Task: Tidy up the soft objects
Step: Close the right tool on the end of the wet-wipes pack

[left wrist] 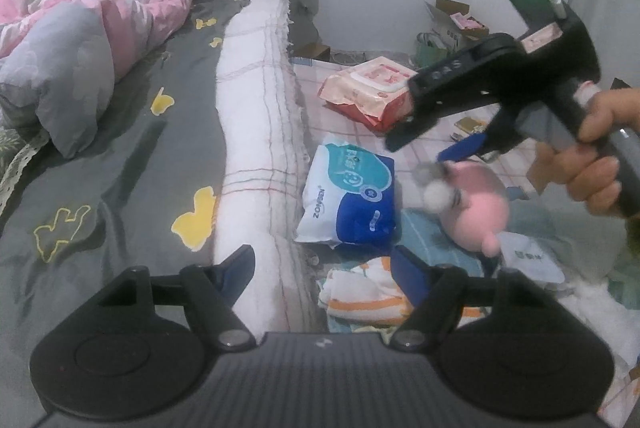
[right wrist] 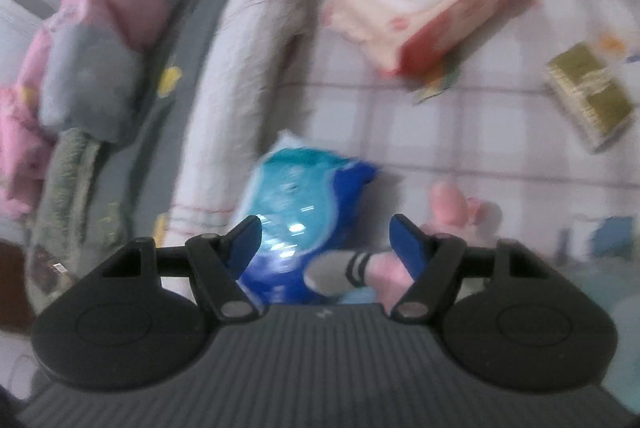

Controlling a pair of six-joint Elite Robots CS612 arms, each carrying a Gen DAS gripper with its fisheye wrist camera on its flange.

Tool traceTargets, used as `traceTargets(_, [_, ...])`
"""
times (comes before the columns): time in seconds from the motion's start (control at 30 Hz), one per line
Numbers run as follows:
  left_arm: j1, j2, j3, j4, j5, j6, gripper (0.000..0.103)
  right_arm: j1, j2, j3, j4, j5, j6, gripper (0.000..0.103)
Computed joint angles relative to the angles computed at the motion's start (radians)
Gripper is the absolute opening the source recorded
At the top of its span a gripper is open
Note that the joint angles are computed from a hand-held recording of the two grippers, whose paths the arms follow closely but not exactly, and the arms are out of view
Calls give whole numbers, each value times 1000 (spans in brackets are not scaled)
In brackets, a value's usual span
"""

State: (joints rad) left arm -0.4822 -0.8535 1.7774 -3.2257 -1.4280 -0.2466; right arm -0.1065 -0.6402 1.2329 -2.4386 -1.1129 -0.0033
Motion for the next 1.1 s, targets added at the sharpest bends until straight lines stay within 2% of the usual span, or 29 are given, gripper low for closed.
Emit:
traceTargets(0.13, [5,14,-31,29,-17,16,76,-6,17,-34,34,29,33,71])
traceTargets(0.23, [5,23,-52,55,-8,26,76,2,22,-42,-4,51,28,71])
traceTargets(0.37, [9,36,-80,83,-20,34,76,15,38,-77,32,56,0,72])
traceTargets(0.43, [11,46,-98,103,-28,42,76,22,61,-127,113,45,-31,73])
traceTargets(0.67, [18,86,-182,212,-42,68,76,32,161,-309,358,20,-12,76])
traceTargets(0.83, [23,117,-244,283,-45,78,78,29,219,-412,515,90,-42,84])
traceTargets(0.93, [27,130,-275,314,-60,76,81,23,243,-448,595,156,-55,87])
traceTargets(1.0, [28,138,-292,332,-65,82,82,19,242,-434,582,188,-60,92])
traceTargets(1.1, [31,151,-321,367,-82,87,85,15,233,-407,551,215,-62,92])
